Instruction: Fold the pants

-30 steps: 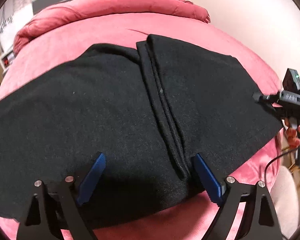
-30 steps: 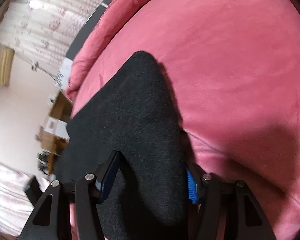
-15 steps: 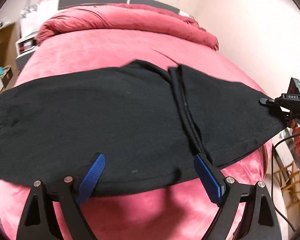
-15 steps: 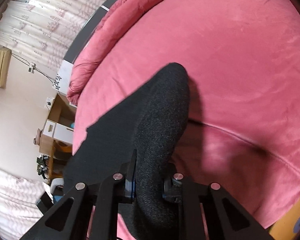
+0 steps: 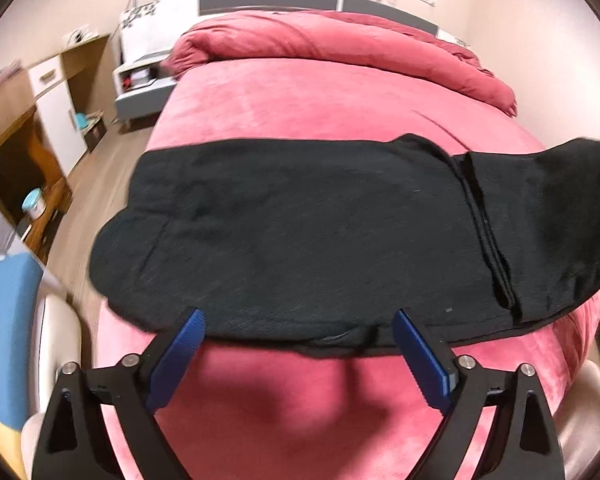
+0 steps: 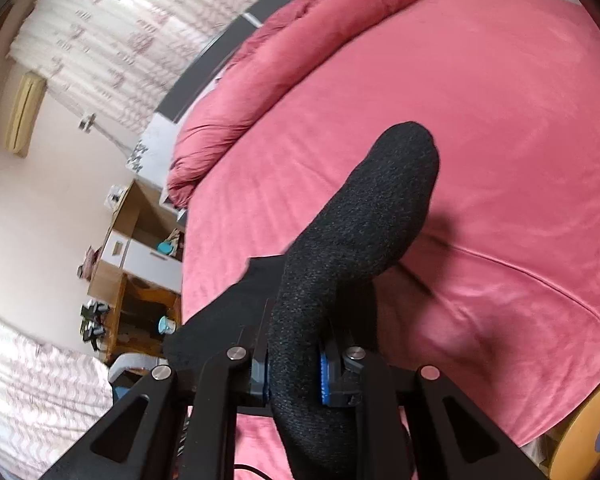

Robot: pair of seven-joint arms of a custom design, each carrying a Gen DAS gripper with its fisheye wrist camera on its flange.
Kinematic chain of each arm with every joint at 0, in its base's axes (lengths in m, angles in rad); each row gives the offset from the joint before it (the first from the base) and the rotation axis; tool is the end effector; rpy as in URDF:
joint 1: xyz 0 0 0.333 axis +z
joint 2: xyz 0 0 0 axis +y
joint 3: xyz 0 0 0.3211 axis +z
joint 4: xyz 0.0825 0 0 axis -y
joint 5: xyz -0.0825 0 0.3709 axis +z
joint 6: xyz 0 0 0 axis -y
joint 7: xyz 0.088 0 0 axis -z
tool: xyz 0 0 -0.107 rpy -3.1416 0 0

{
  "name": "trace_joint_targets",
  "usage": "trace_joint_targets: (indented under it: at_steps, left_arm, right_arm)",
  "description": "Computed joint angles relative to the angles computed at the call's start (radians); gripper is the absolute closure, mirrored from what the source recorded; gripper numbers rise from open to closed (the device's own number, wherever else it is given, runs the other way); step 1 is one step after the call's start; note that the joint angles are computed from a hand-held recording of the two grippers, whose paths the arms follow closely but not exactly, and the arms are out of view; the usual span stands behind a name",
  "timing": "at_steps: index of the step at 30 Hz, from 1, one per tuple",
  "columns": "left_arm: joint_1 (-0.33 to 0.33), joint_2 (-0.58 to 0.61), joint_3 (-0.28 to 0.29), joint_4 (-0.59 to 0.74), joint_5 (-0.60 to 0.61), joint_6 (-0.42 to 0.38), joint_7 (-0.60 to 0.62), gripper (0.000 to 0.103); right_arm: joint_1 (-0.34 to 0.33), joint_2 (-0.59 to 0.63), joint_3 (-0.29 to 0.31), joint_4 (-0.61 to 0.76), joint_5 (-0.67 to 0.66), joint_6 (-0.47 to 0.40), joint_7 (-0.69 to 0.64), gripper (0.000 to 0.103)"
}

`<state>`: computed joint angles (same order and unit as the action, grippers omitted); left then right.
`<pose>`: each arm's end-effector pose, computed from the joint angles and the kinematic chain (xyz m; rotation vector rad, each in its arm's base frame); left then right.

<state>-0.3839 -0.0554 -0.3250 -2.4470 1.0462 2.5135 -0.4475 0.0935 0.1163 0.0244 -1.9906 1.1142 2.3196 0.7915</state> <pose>0.3560 -0.3148 0.3432 -2.1948 1.3517 -0.5940 0.5881 0.0859 0.4468 -1.7320 1.4479 0.2652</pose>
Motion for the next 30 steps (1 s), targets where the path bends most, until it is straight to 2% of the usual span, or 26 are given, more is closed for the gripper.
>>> trace_joint_targets:
  at_steps: [4,7,13,18,23,25,27,30]
  left_arm:
    - [0.007,-0.053,0.002,-0.067,-0.042,0.012,-0.026,0.004]
    - [0.022,-0.103,-0.005,-0.128,-0.026,0.026,-0.101,0.004]
    - [0.063,-0.190,-0.010,-0.216,-0.063,0.046,-0.158,0.004]
    - [0.106,-0.266,-0.028,-0.281,-0.055,0.053,-0.230,0.004]
    - [0.140,-0.349,-0.032,-0.375,-0.091,0.067,-0.317,0.004]
    - [0.161,-0.385,-0.036,-0.418,-0.092,0.093,-0.361,0.004]
    - [0.176,-0.404,-0.045,-0.445,-0.100,0.106,-0.386,0.004]
    - [0.207,-0.416,-0.060,-0.471,-0.093,0.132,-0.424,0.004]
  right_arm:
    - [0.048,-0.042,0.027,-0.002,-0.029,0.029,0.008,0.087]
    - [0.094,-0.062,0.050,0.002,-0.034,0.052,-0.007,0.087]
    - [0.190,-0.041,0.097,0.042,-0.017,0.079,-0.017,0.087]
    - [0.278,0.050,0.151,0.110,-0.078,0.113,0.022,0.087]
    - [0.381,0.230,0.210,0.223,-0.198,0.169,0.143,0.087]
    - [0.414,0.319,0.222,0.283,-0.256,0.163,0.224,0.087]
    - [0.424,0.369,0.242,0.312,-0.276,0.167,0.264,0.087]
    - [0.396,0.390,0.300,0.316,-0.224,0.179,0.202,0.087]
